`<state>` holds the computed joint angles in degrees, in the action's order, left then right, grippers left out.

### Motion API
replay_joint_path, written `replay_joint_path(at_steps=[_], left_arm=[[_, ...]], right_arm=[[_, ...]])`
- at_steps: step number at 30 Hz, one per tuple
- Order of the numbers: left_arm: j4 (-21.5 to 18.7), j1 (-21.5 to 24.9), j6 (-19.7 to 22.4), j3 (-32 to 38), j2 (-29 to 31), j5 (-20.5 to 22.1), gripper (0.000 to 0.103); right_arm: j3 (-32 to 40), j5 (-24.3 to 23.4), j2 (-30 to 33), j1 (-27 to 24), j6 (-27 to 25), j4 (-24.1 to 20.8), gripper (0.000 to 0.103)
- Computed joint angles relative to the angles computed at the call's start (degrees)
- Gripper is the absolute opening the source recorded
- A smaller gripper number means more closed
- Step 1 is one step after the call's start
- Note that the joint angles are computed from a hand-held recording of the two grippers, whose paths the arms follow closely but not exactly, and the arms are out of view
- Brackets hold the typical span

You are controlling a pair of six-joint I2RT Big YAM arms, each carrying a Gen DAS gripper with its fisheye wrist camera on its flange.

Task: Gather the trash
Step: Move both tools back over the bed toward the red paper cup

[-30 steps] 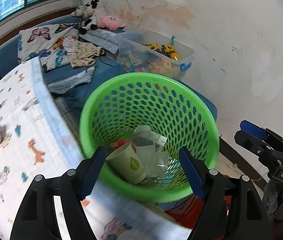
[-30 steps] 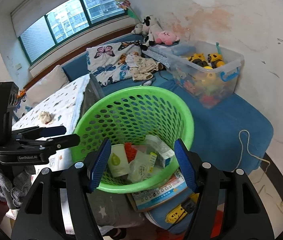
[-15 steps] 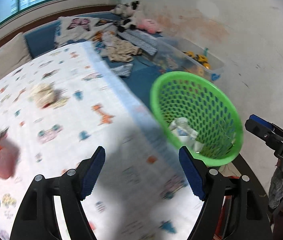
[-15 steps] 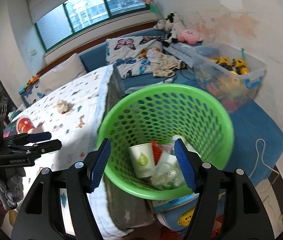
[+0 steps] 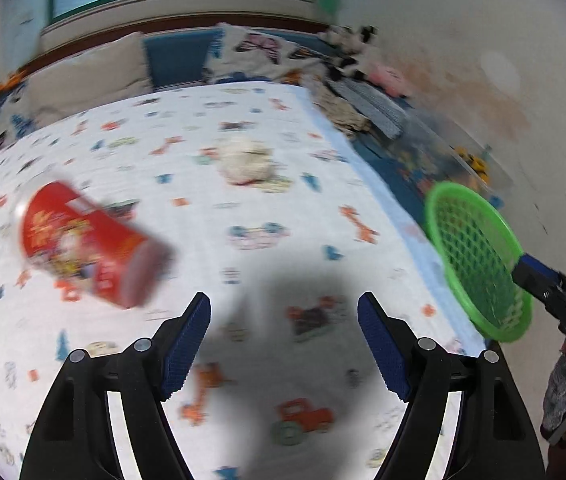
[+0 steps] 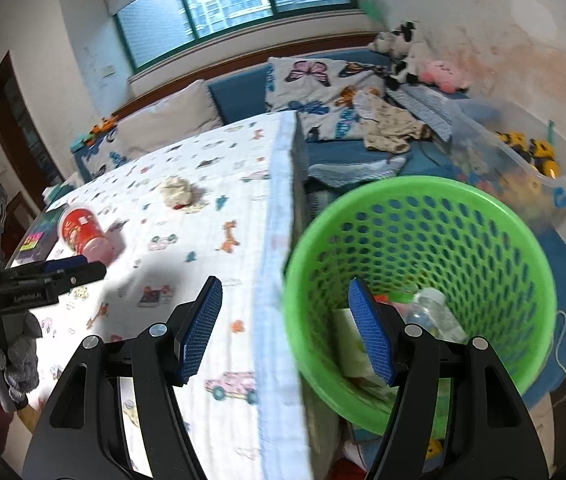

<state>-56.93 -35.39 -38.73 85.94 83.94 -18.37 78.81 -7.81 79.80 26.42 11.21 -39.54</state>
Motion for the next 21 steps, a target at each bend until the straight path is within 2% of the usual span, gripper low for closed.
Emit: replay_joint_path(at_steps=[6,12,15,21], left_arm=[[-1.32,3.48,-5.94,-3.06,-4.06,-1.76,0.075],[-3.88,7.37,-13.91,-3.93,-6.51,-3.85,0.085],[-5.43,10.07,-19.24,-3.70,-6.58,-2.64,0.085],[-7.44,13.13,-24.53,-2.54,-4.85,-1.93,0.087]], right_arm=[[3.09,-0.60,2.81,1.94,-0.82,-0.44,0.066],[6.67,-1.51,5.82,3.95,-2.22,-1.06,0.066],[8.37,-1.70,7.25,4.70,-2.85,-1.56,0.066],[12.25,-2.15,10.58,6.03,-3.93,-2.91,0.066]])
